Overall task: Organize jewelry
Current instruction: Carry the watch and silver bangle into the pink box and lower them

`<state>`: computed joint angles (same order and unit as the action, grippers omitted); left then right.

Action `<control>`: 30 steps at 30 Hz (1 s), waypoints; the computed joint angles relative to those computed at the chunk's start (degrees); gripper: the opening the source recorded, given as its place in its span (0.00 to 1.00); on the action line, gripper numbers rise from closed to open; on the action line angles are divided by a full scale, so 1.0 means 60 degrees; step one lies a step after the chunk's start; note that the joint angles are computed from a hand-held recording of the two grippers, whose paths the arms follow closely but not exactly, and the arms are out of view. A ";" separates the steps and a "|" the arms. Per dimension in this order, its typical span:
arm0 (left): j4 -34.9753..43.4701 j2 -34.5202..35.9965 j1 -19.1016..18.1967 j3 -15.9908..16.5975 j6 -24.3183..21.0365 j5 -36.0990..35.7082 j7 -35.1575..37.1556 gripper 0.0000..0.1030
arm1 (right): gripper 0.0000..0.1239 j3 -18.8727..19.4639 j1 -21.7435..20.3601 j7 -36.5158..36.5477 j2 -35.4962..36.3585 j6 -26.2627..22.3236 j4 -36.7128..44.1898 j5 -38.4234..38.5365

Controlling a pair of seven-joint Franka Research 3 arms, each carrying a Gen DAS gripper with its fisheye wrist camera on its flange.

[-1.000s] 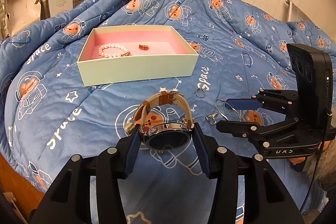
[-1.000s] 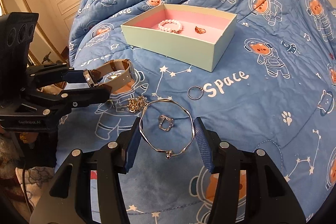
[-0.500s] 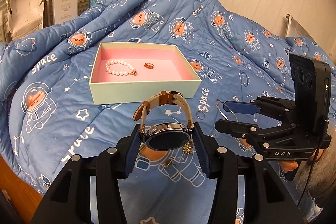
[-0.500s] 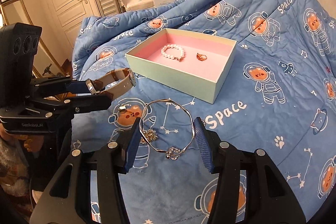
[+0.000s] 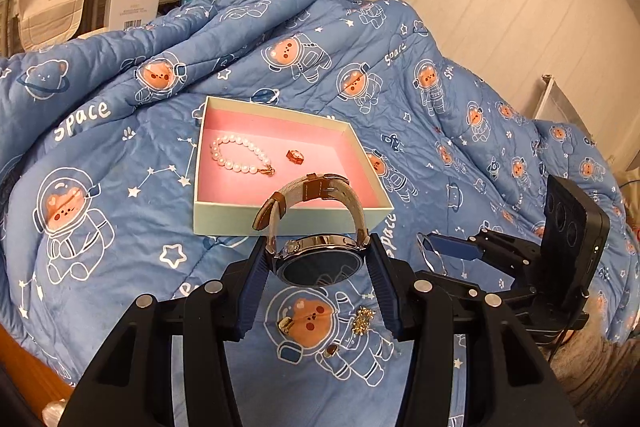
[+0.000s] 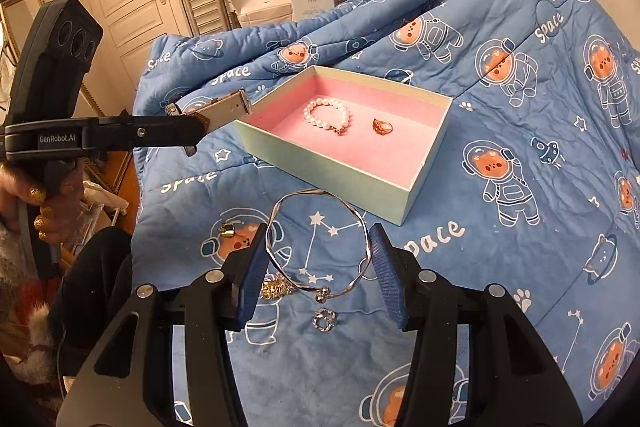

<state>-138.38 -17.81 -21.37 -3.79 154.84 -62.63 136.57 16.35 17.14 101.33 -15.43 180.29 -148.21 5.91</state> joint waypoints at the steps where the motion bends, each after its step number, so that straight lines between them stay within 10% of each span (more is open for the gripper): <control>1: 0.0075 0.0030 0.0019 0.0043 -0.0131 0.0026 -0.0017 0.46 | 0.41 0.0006 -0.0025 -0.0012 0.0006 -0.0027 0.0047 -0.0029; 19: 0.2129 0.2213 0.0954 -0.0826 0.0087 0.3840 -0.2202 0.46 | 0.41 -0.1120 0.0265 -0.1194 0.1761 -0.1701 0.2661 -0.0520; 30: 0.3667 0.3726 0.1685 -0.1451 -0.1157 0.6437 -0.3579 0.46 | 0.41 -0.1835 0.0538 -0.1905 0.3582 -0.3540 0.4960 -0.0997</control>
<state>-116.38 4.55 -11.26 -12.50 147.90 -24.00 115.09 5.34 20.37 89.90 6.06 159.05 -118.44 -0.07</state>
